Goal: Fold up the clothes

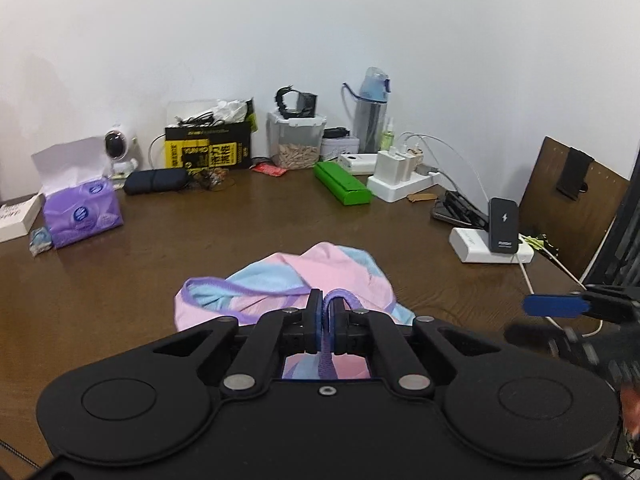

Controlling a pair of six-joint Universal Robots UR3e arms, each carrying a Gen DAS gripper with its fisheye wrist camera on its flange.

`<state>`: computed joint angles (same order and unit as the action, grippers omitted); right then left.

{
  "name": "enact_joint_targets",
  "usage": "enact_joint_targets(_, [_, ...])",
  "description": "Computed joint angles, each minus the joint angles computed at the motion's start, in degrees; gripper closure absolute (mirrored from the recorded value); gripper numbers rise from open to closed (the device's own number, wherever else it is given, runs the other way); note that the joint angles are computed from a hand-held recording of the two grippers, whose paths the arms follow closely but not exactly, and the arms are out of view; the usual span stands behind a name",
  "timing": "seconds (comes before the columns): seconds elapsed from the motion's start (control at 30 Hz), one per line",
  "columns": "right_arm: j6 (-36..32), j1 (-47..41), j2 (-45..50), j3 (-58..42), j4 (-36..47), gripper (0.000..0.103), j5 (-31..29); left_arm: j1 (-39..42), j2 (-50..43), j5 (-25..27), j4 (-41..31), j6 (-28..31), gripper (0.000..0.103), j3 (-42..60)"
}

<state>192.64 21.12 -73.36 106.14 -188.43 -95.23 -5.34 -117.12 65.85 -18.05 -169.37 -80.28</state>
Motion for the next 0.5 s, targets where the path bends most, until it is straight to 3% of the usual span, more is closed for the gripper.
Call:
enact_joint_targets(0.1, [-4.9,6.0,4.1,-3.2,-3.1,0.034,-5.1,-0.8,-0.6,-0.7,-0.6,0.1,0.100,1.3])
enact_joint_targets(0.17, [-7.5,9.6,8.0,-8.7,0.1,0.043,-10.2,-1.3,-0.1,-1.5,-0.1,0.4,0.099,0.8])
enact_joint_targets(0.2, [-8.0,10.8,9.8,-11.2,1.6,0.053,-12.2,-1.3,0.4,-2.0,0.2,0.5,0.099,0.3])
enact_joint_targets(0.33, [-6.4,14.7,19.2,-23.7,9.9,0.056,-21.4,-1.6,2.3,-2.2,1.3,0.8,0.099,-1.9])
enact_joint_targets(0.47, [-5.4,15.4,21.9,-25.5,12.0,0.056,-24.3,-0.9,3.9,-2.3,2.1,1.2,0.099,-4.0])
enact_joint_targets(0.5, [-6.1,15.5,22.2,-25.5,11.8,0.063,-24.7,-0.7,4.1,-2.4,2.2,1.3,0.099,-4.3])
